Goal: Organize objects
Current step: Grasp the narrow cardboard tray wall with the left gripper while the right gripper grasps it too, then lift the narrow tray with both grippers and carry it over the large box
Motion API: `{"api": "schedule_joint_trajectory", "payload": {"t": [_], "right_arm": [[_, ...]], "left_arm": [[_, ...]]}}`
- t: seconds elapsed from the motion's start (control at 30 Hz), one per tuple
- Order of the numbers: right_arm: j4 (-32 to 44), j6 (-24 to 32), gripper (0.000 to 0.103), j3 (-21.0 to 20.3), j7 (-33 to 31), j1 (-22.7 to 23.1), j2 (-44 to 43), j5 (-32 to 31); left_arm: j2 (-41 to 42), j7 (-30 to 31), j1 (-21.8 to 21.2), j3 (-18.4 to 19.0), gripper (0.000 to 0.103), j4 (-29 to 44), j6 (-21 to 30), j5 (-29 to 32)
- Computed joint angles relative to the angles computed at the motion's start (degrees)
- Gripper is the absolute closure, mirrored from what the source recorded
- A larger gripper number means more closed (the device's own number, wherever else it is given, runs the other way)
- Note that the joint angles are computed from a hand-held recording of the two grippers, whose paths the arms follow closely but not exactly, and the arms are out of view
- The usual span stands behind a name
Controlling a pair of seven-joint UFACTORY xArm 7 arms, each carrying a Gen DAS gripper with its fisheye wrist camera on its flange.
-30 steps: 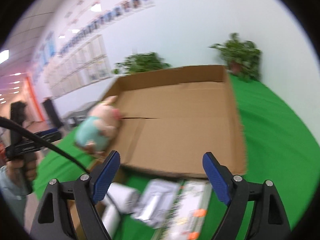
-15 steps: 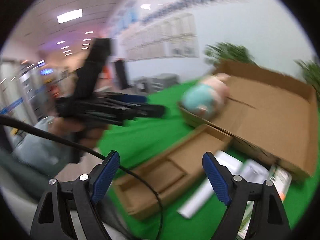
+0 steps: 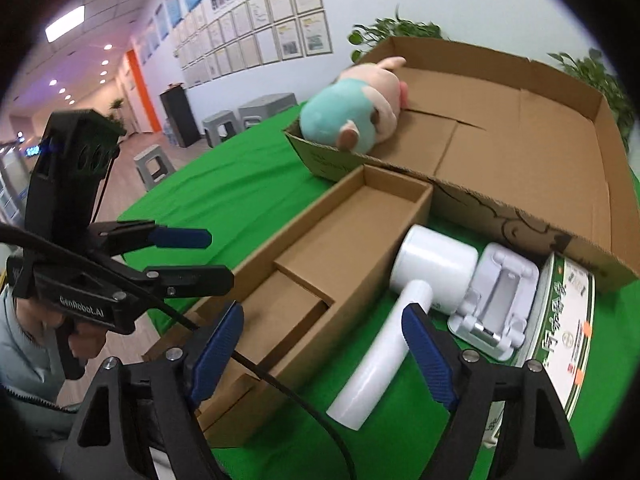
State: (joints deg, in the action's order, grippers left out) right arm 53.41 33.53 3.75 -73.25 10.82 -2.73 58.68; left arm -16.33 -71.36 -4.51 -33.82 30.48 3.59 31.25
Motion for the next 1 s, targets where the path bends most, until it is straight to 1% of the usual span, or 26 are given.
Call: {"api": "schedule_joint_trajectory", "payload": {"t": [0.07,0.13,0.17,0.23,0.27,0.3,0.33,0.37,0.4,0.43,0.47,0.5,0.57,0.63,0.7,0.8,0.87,0.93,1.0], "right_arm": [[-1.0,-1.3,0.027,0.1,2.1,0.0,-0.3,-0.6],[-1.1,-2.0,0.035,-0.1,4.7,-0.3,0.4,-2.4],[-1.1,-2.2,0.040,-0.1,5.6,-0.4,0.6,-3.3],[-1.0,-1.4,0.044,-0.1,6.1,-0.6,0.7,-3.5],[-1.0,-1.4,0.049,0.1,6.7,-0.5,0.7,-4.1],[-1.1,-1.7,0.055,0.4,7.3,-0.3,0.5,-4.7],[-1.2,-2.2,0.058,0.6,8.2,-0.1,0.4,-5.6],[-1.2,-2.1,0.062,0.7,9.3,0.1,0.4,-6.6],[-0.9,-2.1,0.064,0.9,10.8,0.2,0.6,-7.7],[-0.9,-2.0,0.064,1.0,12.7,0.4,0.7,-8.9],[-0.8,-1.8,0.066,1.2,14.2,0.6,0.9,-9.8],[-0.7,-1.4,0.070,1.4,16.1,0.8,1.1,-11.1],[-0.8,-1.4,0.075,1.8,18.7,1.3,1.2,-12.6],[-1.7,-2.7,0.077,2.2,21.4,1.9,0.6,-13.9],[-1.8,-1.2,0.078,2.0,23.1,2.2,0.2,-14.1],[-3.2,0.9,0.079,1.9,25.4,2.7,-1.7,-15.0],[-5.1,0.8,0.079,1.9,25.7,3.5,-3.5,-15.3],[-5.2,0.8,0.078,1.8,25.5,4.4,-3.5,-15.8],[-4.0,1.9,0.077,1.6,26.9,4.6,-2.1,-16.4]], "left_arm": [[1.0,-0.1,-0.1,-0.3,0.036,0.2,0.0,0.3],[2.0,0.0,-0.6,-0.1,0.048,0.3,-0.7,0.7],[2.8,0.7,-1.3,0.7,0.052,0.9,-0.4,0.3],[3.5,0.5,-2.1,1.2,0.065,1.4,0.5,0.6],[3.9,0.1,-2.6,1.6,0.067,1.3,-0.1,0.8],[3.9,-1.2,-1.9,1.1,0.072,1.2,-1.0,1.8],[4.3,-1.0,-2.7,2.0,0.077,1.1,-1.8,1.4],[4.1,-0.9,-3.0,2.1,0.079,1.1,-1.8,1.3],[3.8,-1.3,-2.8,1.5,0.083,1.3,-1.2,1.6],[3.8,-0.9,-3.4,1.9,0.087,1.4,-0.8,1.4],[3.6,-0.7,-4.0,1.9,0.087,1.9,0.6,1.3],[3.7,-0.3,-4.8,2.4,0.087,2.3,1.7,1.3],[3.5,0.0,-6.7,3.9,0.088,2.5,3.1,0.8],[2.6,-0.4,-8.5,5.0,0.089,2.2,5.0,0.3],[1.1,-1.1,-10.2,5.7,0.089,1.1,5.9,-0.4],[-2.5,-1.0,-13.5,6.5,0.090,-1.4,7.9,-3.4],[-4.9,-1.6,-14.5,6.5,0.089,-3.6,7.7,-5.0],[-6.5,-2.8,-13.9,5.3,0.089,-5.0,7.0,-5.9],[-6.9,-3.1,-13.0,4.4,0.089,-5.3,6.6,-6.5]]}}
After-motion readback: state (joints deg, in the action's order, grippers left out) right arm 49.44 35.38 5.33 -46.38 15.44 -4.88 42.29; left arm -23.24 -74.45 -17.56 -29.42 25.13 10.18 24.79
